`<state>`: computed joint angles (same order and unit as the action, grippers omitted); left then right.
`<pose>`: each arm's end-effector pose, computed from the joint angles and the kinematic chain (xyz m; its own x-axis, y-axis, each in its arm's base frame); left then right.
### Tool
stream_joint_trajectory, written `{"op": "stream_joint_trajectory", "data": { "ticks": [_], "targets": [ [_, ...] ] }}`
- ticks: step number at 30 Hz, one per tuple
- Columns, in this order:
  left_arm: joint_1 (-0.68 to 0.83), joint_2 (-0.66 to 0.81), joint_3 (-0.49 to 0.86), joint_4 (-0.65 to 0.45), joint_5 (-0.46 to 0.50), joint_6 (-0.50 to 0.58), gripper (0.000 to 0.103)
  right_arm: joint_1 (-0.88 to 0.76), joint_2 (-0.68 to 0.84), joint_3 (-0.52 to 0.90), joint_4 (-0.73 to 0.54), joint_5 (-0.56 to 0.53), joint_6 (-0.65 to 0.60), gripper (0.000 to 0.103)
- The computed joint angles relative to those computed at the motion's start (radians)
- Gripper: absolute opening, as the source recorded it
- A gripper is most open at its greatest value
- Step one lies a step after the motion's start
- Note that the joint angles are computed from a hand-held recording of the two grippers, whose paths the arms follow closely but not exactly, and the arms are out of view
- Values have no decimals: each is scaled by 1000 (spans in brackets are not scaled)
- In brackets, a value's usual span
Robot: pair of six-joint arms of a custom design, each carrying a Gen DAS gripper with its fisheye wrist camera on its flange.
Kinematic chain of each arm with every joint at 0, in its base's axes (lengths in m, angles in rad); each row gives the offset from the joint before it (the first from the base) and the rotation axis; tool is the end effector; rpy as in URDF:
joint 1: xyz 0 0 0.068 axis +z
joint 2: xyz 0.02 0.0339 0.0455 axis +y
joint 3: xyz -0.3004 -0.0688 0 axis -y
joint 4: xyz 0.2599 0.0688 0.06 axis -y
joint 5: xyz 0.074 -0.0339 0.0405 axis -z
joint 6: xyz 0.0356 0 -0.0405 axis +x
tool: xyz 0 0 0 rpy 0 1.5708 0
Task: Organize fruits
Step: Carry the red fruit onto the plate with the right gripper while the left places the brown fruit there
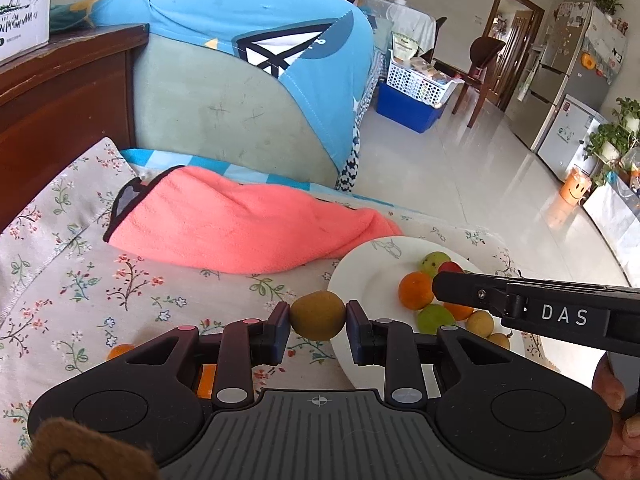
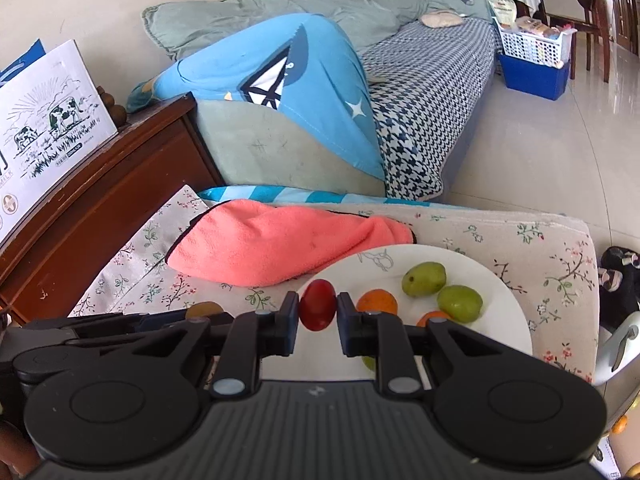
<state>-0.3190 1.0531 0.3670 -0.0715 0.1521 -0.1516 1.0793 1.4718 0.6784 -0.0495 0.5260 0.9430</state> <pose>0.1785 -0.0646 0.1813 -0.7076 0.0765 -0.7024 0.3112 0.9262 -0.2126 0.1503 0.2429 0.1910 -0.6964 0.1821 -0.6941 -0.0701 0.9454 0.3183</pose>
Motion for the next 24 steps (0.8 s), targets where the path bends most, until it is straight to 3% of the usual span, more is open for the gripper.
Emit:
{"op": "stream_joint_trajectory", "data": {
  "ticks": [9,18,22,24],
  "targets": [
    [-102,43,-11,34,-36,-28,27,-35,-20,-49,19,-83,122,20],
    [-158,35,-23,41,-47,-40,30,-41,-19,-52,-4,-86,186,24],
    [-140,-1,-19,27,-42,-53,48,-32,-30,-50,-9,-53,195,24],
    [-121,-21,-11,13,-41,-53,52,-26,-30,-45,-13,-39,191,24]
  ]
}}
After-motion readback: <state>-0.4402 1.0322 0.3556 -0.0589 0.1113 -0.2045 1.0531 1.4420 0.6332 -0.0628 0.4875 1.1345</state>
